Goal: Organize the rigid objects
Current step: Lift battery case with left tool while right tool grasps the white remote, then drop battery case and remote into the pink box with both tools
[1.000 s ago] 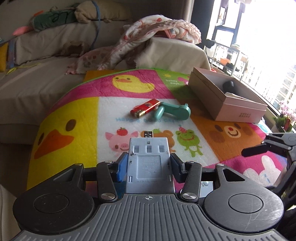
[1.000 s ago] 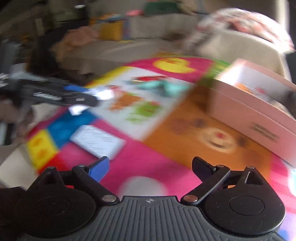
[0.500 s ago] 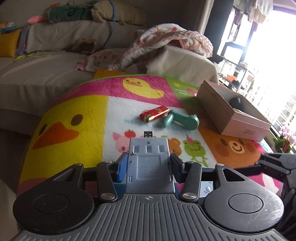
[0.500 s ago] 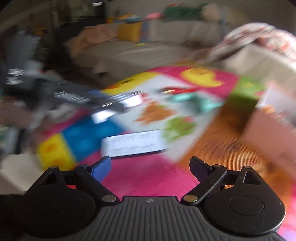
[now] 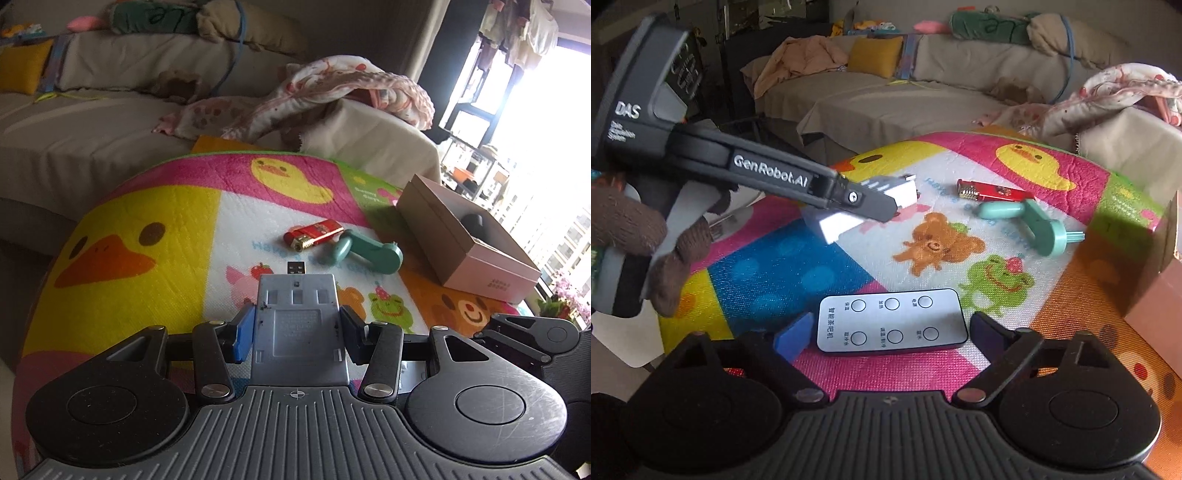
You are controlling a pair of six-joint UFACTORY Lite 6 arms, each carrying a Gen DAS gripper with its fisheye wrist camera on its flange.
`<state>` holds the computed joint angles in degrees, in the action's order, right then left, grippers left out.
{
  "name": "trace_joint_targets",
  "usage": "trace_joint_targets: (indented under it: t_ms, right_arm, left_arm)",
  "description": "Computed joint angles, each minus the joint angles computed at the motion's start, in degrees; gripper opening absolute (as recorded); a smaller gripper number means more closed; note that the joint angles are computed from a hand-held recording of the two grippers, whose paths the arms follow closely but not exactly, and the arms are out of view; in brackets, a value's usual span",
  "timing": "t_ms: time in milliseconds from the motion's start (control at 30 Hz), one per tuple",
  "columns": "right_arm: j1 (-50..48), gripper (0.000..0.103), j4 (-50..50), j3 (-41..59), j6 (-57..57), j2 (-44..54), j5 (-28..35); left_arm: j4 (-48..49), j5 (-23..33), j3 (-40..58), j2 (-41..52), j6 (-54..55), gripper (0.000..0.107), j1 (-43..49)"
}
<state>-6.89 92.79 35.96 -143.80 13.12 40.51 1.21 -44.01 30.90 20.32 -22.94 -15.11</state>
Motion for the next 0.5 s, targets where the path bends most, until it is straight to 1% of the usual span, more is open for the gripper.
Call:
trace_joint_targets:
  t_ms: [100,200,300,500]
  right_arm:
    - [-2.6,0.086,-3.8,1.4,2.5,0.3,1.5]
    - [-7.1,0.086,-3.3,0.7,0.8,-1.7,2.8]
    - [-13.2,0.086,-5.7,1.4,1.5,-3.2,4.2]
    - [-27.7,0.086,-10.0,2.6,-1.0,-5.3,7.0]
  left_arm:
    - [0.7,0.0,0.7,0.7,-1.0,0.053,-1.0]
    - [2.2,0.8,2.0,1.2,-1.7,0.053,-2.7]
    - [6.8,3.7,4.1,1.3,-2.3,0.053,-5.1]
    - [15.6,12.2,9.5,0.4,-3.2,0.053,-13.8]
